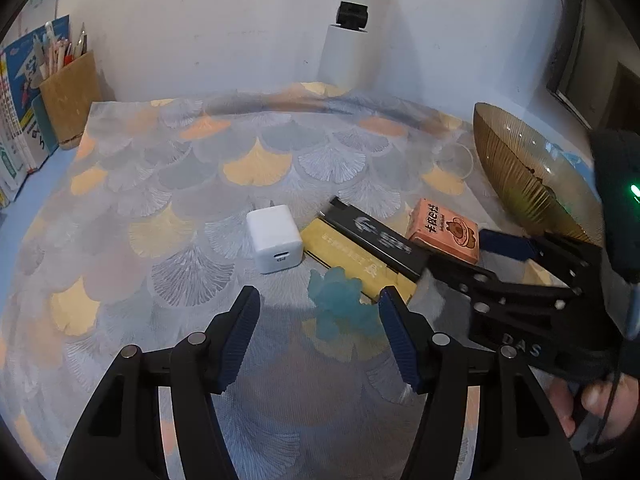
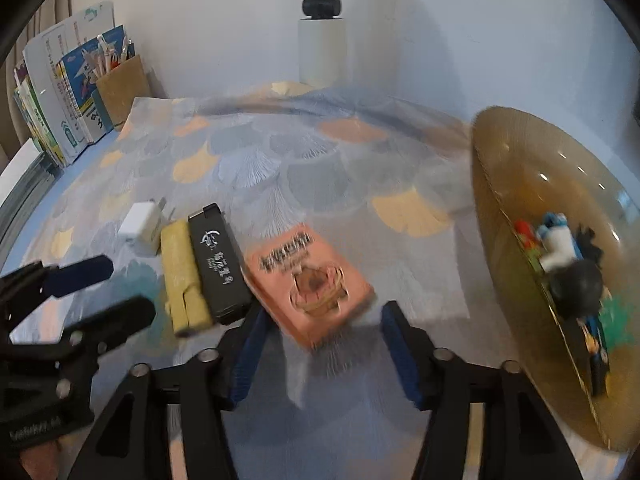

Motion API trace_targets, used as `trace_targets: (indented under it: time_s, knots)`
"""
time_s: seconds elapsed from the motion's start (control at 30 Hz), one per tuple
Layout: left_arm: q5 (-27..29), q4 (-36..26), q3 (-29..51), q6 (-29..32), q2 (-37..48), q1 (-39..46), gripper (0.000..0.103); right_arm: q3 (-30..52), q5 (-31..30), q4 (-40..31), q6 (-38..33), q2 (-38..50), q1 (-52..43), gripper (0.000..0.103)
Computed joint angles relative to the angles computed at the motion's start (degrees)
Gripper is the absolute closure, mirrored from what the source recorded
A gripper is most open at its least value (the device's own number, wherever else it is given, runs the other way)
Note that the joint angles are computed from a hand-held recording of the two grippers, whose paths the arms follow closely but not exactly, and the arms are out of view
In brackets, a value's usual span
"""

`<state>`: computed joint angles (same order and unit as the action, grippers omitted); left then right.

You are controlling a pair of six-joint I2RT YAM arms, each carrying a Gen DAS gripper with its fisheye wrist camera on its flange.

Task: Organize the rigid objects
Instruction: 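Grasp teal translucent figure with left tool while right tool grasps pink capybara box, then carry teal figure and pink box into brown bowl and open both tools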

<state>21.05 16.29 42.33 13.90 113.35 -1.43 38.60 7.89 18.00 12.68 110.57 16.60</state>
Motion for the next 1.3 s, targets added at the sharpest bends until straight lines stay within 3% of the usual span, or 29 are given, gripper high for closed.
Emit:
trace_targets:
  time_s: [0.07,0.13,0.2,0.27,0.3,0.4,0.47,0.53,0.6,0.7,0.83,1.0,1.07,1.3]
  knots:
    - [-0.17,0.71,-0.40,0.04,0.02,0.15,0.043,2.04,-0.80,-0.31,-1.21,1.68,0.00,0.031]
    - [-0.13,0.40,-0.06,0.03,0.36,0.23,0.043,4.46,-1.89,-1.02,-2.28,3.24,0.08,0.030]
    - [0.92,-0.47,0.69,-0.20,0.81,0.69,0.043,6.04,-2.35,-1.45,-3.13,4.23,0.25,0.030]
    - [1.72,-1.45,1.58,-0.46,1.32,1.06,0.044,6.06,-2.66,-0.95,-3.41,4.36,0.35,0.039]
    - [1.92,-1.58,1.75,-0.54,1.39,1.08,0.044,5.10,-2.72,-0.09,-3.42,3.85,0.51,0.040]
    - [2.50,-1.20,1.73,-0.80,1.30,0.31,0.058,2.88,-2.24,1.35,-2.31,2.74,1.19,0.041]
    - [2.04,-0.96,1.59,-0.52,1.28,-0.86,0.074,1.11,-2.11,2.04,-1.21,1.72,1.73,0.042]
    - [1.66,-0.35,0.45,-0.24,0.31,-1.42,0.079,-1.53,-1.96,2.63,0.00,0.03,2.31,0.042]
    - [0.90,1.34,-2.18,0.83,-1.51,-1.67,0.079,-5.50,-2.38,3.32,1.27,-2.86,2.95,0.042]
    - [4.14,1.83,-7.23,2.93,-6.14,0.97,0.079,-12.75,-1.73,3.91,3.56,-8.51,5.09,0.042]
    - [6.04,3.25,-14.49,3.81,-12.14,4.33,0.079,-20.89,3.30,2.25,10.81,-15.68,10.14,0.041]
    - [6.42,6.52,-20.58,4.43,-13.03,4.94,0.079,-26.43,1.54,0.28,18.15,-23.34,12.65,0.039]
    - [5.10,7.30,-21.76,4.64,-12.99,4.90,0.079,-29.28,-1.91,1.43,17.95,-26.22,13.05,0.027]
    - [5.79,6.77,-24.05,5.52,-15.18,5.74,0.079,-32.82,1.98,-1.12,16.52,-30.32,19.53,0.026]
